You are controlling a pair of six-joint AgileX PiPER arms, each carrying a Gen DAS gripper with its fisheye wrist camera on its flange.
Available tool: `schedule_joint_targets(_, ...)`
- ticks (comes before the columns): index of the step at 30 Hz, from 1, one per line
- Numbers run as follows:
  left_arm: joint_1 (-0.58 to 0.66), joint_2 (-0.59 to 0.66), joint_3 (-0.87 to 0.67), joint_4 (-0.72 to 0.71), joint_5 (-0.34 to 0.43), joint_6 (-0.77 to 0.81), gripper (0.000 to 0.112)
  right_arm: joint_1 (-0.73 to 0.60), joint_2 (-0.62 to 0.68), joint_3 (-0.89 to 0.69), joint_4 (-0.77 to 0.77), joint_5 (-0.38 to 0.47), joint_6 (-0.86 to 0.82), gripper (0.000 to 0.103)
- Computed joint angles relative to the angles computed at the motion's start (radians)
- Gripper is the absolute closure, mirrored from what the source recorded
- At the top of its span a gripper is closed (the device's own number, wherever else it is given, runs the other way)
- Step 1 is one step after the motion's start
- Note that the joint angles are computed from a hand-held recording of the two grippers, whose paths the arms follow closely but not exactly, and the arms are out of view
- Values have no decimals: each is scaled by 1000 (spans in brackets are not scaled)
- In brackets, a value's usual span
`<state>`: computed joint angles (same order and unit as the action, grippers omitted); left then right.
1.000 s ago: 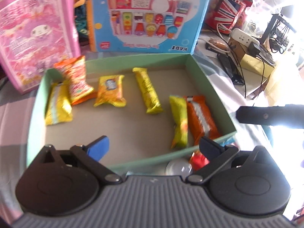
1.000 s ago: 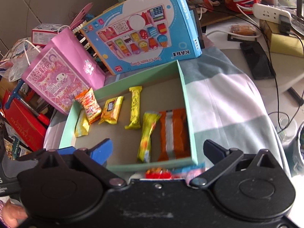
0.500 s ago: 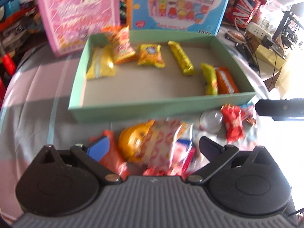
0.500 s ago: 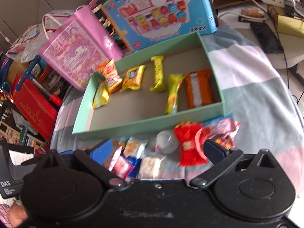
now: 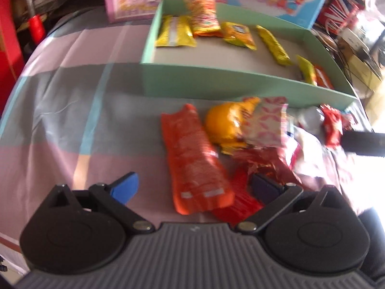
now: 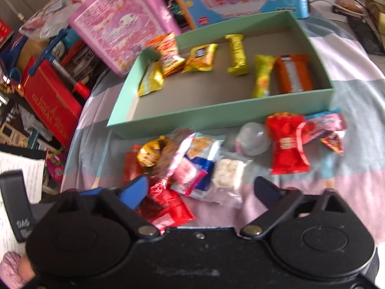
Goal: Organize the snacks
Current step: 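Grasp the red-orange snack bag with the left tool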
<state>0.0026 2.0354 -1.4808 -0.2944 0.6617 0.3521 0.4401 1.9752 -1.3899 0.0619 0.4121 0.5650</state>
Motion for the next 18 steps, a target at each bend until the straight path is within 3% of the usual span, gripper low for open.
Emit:
schedule_joint_targets(3,18,40,-58,-8,23,-11,9,20,49,-77,51,32,-66,25)
schedule_joint_targets(5,22,73,-105,-2,37,-34,10,34,89,-137,71,58,-92,27)
schedule_joint_targets(6,20,89,-128,-2,45,-42,17,35,109,-171,80,78,-110,32)
schedule_joint_targets(7,20,97,-137,-9,48,-32,35,41,132,-206,79,100,-109,36)
schedule_joint_targets(8,20,105,-144,-13,54,-17,46,47,152,-237,85,119,-106,38)
schedule_joint_targets(9,22,114,-153,-15,67,-1,68,48,169,-257,98,131,-112,43)
schedule_joint_targets(10,22,105,-133,-5,44,7,73,49,183,-273,109,144,-115,50)
schedule_joint_targets(18,116,89,-91,-193,83,231,78,49,231,-342,179,217,-129,57)
